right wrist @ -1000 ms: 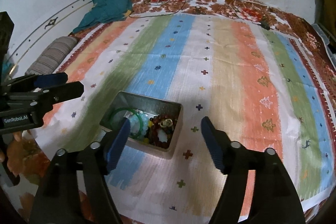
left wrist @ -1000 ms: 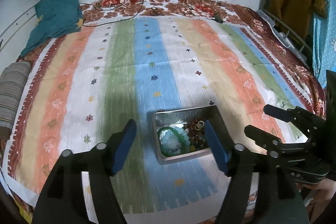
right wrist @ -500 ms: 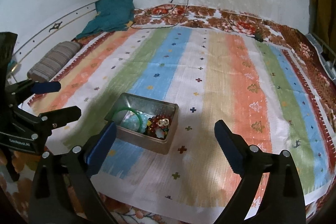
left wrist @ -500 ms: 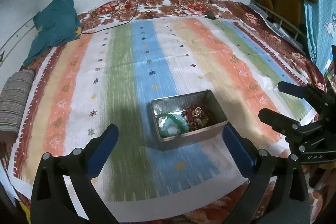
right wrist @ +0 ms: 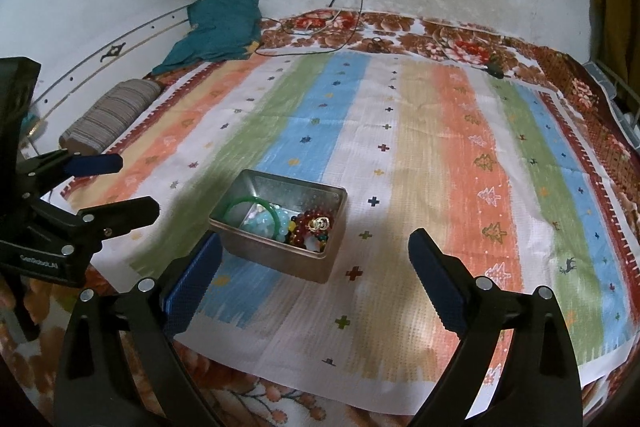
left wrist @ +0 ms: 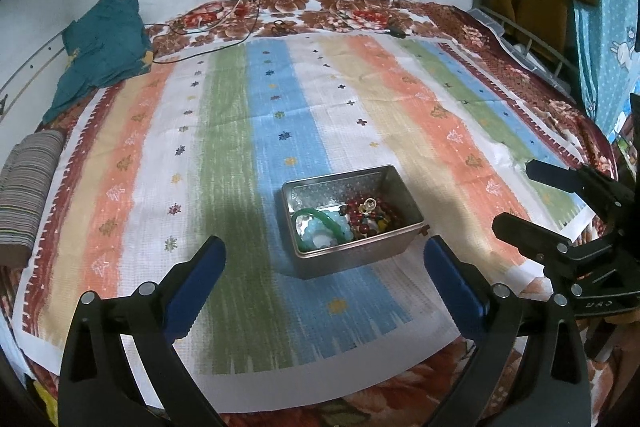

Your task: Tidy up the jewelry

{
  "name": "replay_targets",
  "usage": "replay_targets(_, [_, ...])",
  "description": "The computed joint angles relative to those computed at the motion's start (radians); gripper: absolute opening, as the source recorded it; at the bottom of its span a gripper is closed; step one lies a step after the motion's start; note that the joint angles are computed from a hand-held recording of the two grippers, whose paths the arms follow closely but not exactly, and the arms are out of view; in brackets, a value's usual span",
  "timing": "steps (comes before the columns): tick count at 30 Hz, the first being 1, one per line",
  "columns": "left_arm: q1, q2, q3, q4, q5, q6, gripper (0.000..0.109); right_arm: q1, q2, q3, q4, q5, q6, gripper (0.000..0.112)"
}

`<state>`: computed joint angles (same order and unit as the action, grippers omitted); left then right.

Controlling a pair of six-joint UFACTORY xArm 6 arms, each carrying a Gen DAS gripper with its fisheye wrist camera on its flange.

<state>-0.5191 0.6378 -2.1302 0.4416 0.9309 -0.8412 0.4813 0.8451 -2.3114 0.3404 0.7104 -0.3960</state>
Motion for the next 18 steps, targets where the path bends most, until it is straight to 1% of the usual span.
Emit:
replay_targets(2, [-0.002,0.000,-0.001,0.009,0.006,-0.005,0.097,-0.001,0.000,-0.001,0.004,0.004,-0.003,0.095])
replay_targets(7, [-0.012,-0.003,0.001,0.032,0.012,-0.003,0.097,0.000,-0.055,0.089,0.039,-0.029,-0.029,0.095])
replay_targets(14, [-0.017,-0.014,0.016,0.051,-0.004,-0.011,0.097,-0.001,-0.069,0.104,0.033,-0.028,-0.016,0.095])
replay_targets(18, [-0.011,-0.019,0.025,0.025,-0.025,-0.005,0.097,-0.003,-0.072,0.109,0.037,-0.029,-0.019,0.095])
